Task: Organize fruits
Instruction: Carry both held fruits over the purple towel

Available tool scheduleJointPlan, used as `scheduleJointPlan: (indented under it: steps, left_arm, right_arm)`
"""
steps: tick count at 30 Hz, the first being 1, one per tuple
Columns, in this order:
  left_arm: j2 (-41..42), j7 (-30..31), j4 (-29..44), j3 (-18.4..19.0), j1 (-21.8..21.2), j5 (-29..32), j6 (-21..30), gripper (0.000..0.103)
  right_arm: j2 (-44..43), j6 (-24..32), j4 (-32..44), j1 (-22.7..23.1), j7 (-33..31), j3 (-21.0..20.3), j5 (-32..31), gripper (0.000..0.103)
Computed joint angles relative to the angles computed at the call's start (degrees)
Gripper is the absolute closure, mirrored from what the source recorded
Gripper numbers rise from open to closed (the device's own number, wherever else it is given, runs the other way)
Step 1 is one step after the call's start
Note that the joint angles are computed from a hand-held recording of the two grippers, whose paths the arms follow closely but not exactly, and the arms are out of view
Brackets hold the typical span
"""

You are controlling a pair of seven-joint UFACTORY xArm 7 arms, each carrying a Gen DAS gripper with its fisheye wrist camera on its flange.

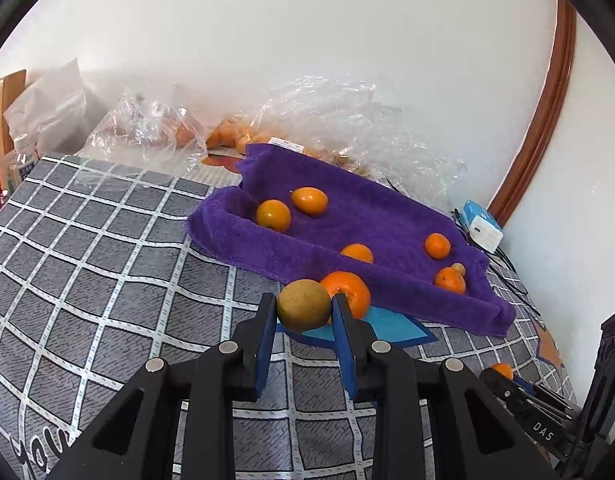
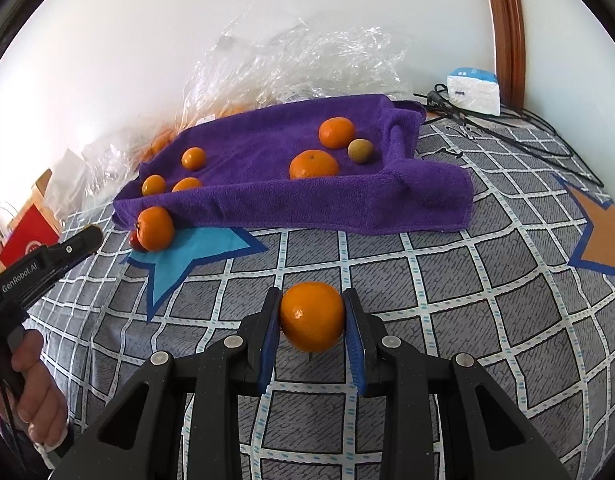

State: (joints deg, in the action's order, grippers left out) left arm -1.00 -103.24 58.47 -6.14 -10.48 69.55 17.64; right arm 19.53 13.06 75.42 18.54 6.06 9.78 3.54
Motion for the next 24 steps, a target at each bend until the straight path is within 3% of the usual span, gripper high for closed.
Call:
scheduleJointPlan:
  steps: [3, 11, 20, 24]
  left_arm:
    - [-0.44, -1.71, -0.14, -0.05, 0.07, 0.94, 1.15, 0.076]
    - [-0.99, -2.43, -0.37, -0.34, 0.44, 0.77, 2.88, 0.076]
    - [-0.75, -0.53, -0.69, -0.07, 0.99, -3.0, 2.16, 0.076]
    - [-0.56, 0.36, -0.32, -0.36, 0.56, -3.21, 3.97, 0.076]
  right_arm:
    - [0.29, 0.26, 0.34, -1.93, -2.9, 2.35, 2.58, 0.073]
    - [-0.09, -0.47, -0.28, -1.53, -3.69, 2.07, 3.75, 0.073]
    - [-0.21, 0.08, 0.29, 0.92, -0.5, -0.88, 0.15, 0.073]
    - [-0.57, -0.37, 0.17, 0.43, -0.63, -0.23, -0.03, 0.073]
